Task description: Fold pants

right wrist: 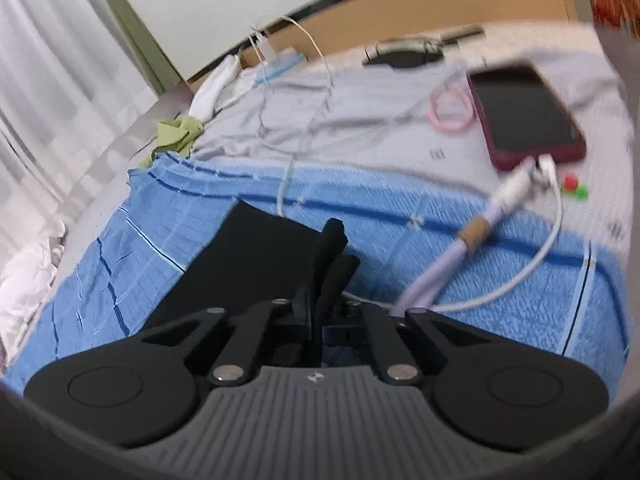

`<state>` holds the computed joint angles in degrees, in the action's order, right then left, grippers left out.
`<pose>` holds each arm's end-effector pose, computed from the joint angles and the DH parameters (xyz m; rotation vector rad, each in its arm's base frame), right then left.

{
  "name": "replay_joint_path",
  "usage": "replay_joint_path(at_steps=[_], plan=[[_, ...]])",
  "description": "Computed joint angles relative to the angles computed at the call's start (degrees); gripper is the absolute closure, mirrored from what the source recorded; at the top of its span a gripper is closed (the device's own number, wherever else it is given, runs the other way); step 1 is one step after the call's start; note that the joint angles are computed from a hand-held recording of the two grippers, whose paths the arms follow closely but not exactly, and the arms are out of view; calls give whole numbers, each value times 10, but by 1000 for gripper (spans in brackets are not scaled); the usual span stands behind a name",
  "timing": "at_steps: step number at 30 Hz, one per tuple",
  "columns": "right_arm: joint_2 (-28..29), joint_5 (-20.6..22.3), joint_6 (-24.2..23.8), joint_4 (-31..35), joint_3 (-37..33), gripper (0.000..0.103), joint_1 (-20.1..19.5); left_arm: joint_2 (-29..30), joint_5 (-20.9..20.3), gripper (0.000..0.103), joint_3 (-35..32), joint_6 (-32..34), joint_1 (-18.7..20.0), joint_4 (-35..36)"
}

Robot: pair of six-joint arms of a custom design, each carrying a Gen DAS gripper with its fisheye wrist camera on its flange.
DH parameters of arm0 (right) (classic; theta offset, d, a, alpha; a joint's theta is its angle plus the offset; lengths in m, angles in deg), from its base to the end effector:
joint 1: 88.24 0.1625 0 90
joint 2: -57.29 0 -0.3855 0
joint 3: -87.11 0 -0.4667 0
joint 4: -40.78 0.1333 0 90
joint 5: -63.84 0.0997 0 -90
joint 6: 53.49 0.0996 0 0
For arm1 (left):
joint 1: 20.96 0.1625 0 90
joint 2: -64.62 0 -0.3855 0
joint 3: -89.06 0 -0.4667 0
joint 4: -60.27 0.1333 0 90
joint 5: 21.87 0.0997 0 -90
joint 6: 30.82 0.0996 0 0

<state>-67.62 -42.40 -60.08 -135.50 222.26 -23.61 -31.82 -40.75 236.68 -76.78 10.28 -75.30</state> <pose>-0.0570 -0.3664 0.4694 -0.5728 -2.0303 1.4935 -0.1773 -0.3737 0.1401 0.3026 2.0478 -1.1092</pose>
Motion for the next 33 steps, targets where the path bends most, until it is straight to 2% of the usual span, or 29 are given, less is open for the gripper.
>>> replay_joint_path(at_steps=[1,3,6,8,10,12,15,16,18,22,24,26,30,33], plan=[[12,-21,-16,-17,-1,96,23,-4,1,16,4,-3,-2,-4],[32,-24,-54,-26,-5,97,75,-14,3,17,11,-11,-4,-13],[116,-53,-155,-36,-19,97,201,-43,8,20,30,-31,-8,-35],[169,-39,-185,-7,-20,97,263,-74,19,20,44,-79,-13,-16],[216,-23,-203,35,-16,97,307,-102,27,22,59,-112,-17,-8],[263,-13,-226,78,-6,96,340,-117,30,23,73,-103,-20,-38],[302,-6,-245,101,19,96,365,-120,34,22,74,-108,-21,-25],[307,-8,-248,85,29,97,371,-121,34,22,76,-112,-23,-19],[323,-33,-290,23,48,96,394,-121,31,21,80,-95,-23,-45],[297,-28,-294,47,63,95,403,-114,26,20,86,-64,-21,-102],[277,-20,-307,62,74,82,402,-111,25,19,86,-62,-21,-107],[237,-3,-311,89,94,47,398,-112,23,19,86,-64,-21,-105],[119,40,-332,178,134,38,388,-129,6,20,85,-61,-21,-111],[27,59,-345,209,167,32,374,-156,-2,24,79,-82,-31,-50]])
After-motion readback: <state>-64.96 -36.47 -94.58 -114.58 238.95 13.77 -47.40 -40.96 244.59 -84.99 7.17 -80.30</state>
